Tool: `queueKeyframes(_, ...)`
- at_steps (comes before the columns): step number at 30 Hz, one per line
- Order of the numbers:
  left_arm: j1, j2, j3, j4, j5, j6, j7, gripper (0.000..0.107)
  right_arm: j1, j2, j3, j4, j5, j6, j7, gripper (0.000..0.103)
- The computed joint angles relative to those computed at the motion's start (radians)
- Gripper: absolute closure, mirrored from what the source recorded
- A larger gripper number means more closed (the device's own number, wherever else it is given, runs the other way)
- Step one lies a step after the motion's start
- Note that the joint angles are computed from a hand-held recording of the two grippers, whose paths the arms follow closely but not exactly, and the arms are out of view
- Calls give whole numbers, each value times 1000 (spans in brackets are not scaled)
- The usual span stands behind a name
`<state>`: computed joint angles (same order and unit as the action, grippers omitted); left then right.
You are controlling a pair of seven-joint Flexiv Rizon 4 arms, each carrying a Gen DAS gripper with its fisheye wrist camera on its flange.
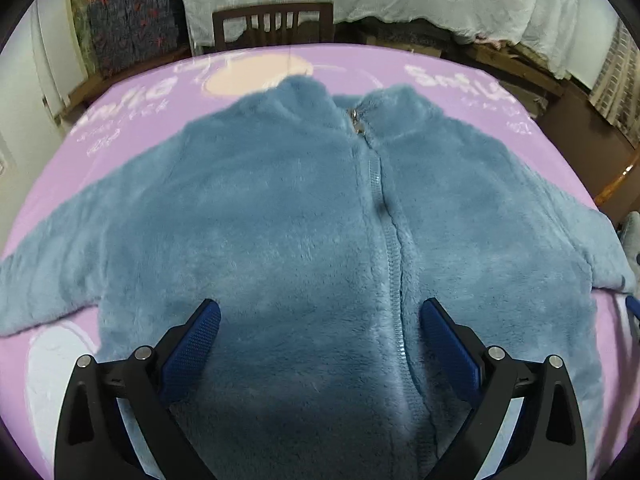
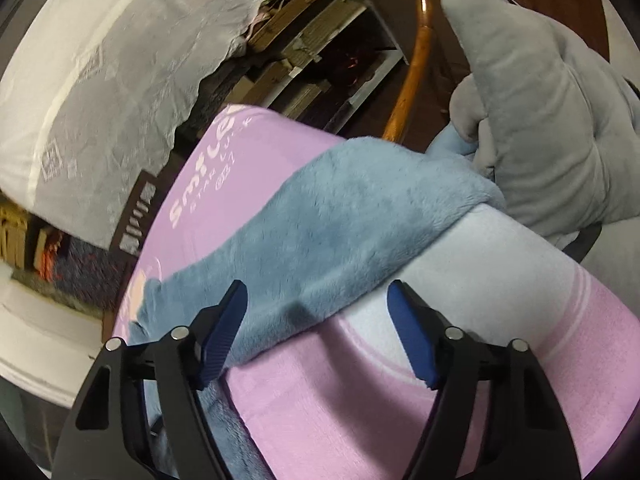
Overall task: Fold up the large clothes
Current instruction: 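Grasp the jacket sleeve cuff with the right gripper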
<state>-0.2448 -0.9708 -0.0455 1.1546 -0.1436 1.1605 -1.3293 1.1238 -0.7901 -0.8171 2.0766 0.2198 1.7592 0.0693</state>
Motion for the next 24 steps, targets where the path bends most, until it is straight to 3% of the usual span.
queueKeyframes(8,-13,-1,15,9,21,21,0,7,-24,-65,-39,-53,58,3,80,32)
queueKeyframes(13,-9,3,8,18,19,27,4,7,-8,-166,-107,-86,97,-3,202,32)
queueKeyframes(16,-9,2,10,18,19,27,5,7,24,-209,-165,-78,55,-59,229,37)
queueKeyframes(19,-9,2,10,16,18,25,6,7,7,-220,-158,-65,25,-46,229,64)
queueKeyframes(21,-9,2,9,15,18,23,7,7,-31,-214,-115,-55,56,38,233,84)
queueKeyframes(24,13,7,-20,19,-1,13,28,7,-59,-208,-87,-61,93,96,192,92)
